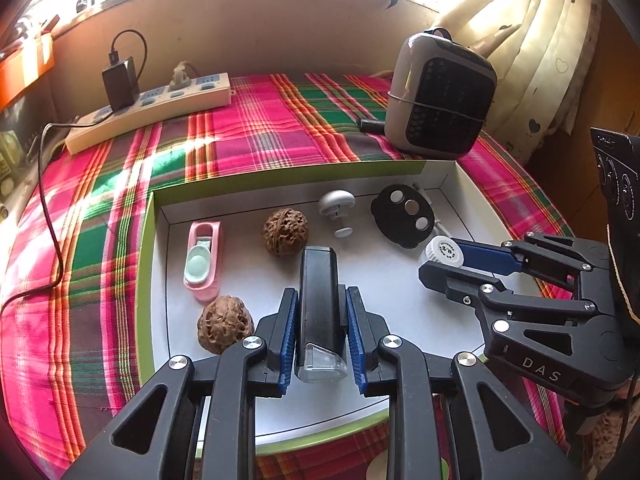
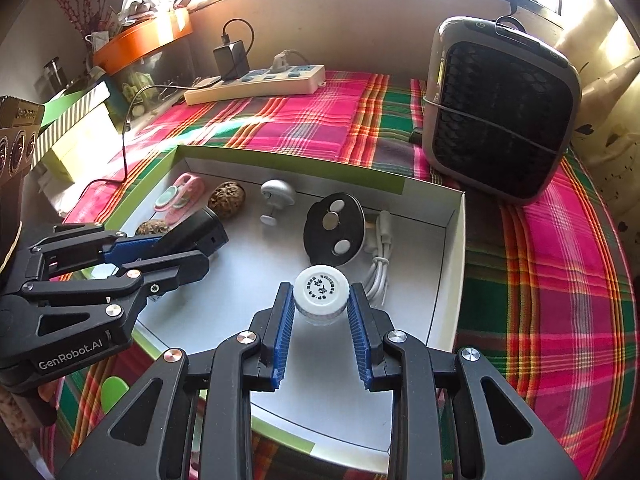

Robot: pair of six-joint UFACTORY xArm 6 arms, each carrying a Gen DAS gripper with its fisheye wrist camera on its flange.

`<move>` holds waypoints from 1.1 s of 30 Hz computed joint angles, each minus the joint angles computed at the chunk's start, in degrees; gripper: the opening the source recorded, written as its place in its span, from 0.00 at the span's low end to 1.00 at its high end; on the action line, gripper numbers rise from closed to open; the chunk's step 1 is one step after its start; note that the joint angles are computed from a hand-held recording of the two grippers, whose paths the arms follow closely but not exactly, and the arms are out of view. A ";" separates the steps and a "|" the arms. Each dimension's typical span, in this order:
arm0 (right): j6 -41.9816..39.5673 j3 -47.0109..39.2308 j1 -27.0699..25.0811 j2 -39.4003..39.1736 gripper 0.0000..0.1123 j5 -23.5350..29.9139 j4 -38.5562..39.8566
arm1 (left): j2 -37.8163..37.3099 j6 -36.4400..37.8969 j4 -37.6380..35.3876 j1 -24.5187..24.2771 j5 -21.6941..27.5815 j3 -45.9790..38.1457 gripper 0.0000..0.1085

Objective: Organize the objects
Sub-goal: 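Lower and open the left tool on the block while the right tool releases the jar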

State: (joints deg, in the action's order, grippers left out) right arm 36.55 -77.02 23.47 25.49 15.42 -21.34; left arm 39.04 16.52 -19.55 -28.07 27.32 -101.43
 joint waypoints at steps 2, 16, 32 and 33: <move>0.95 -0.30 -0.04 0.20 0.25 0.36 -1.11 | 0.33 -0.21 0.46 0.03 0.05 -0.40 0.20; 6.37 -1.81 0.11 0.94 0.25 2.19 -8.18 | 1.90 -2.42 2.29 0.37 0.56 -2.12 0.20; 8.64 -0.90 -0.11 0.59 0.25 0.80 -10.48 | 1.88 -2.98 2.27 0.38 0.59 -2.15 0.20; 8.83 -0.84 -0.10 0.55 0.25 0.78 -10.67 | 1.91 -3.00 2.20 0.39 0.59 -2.15 0.20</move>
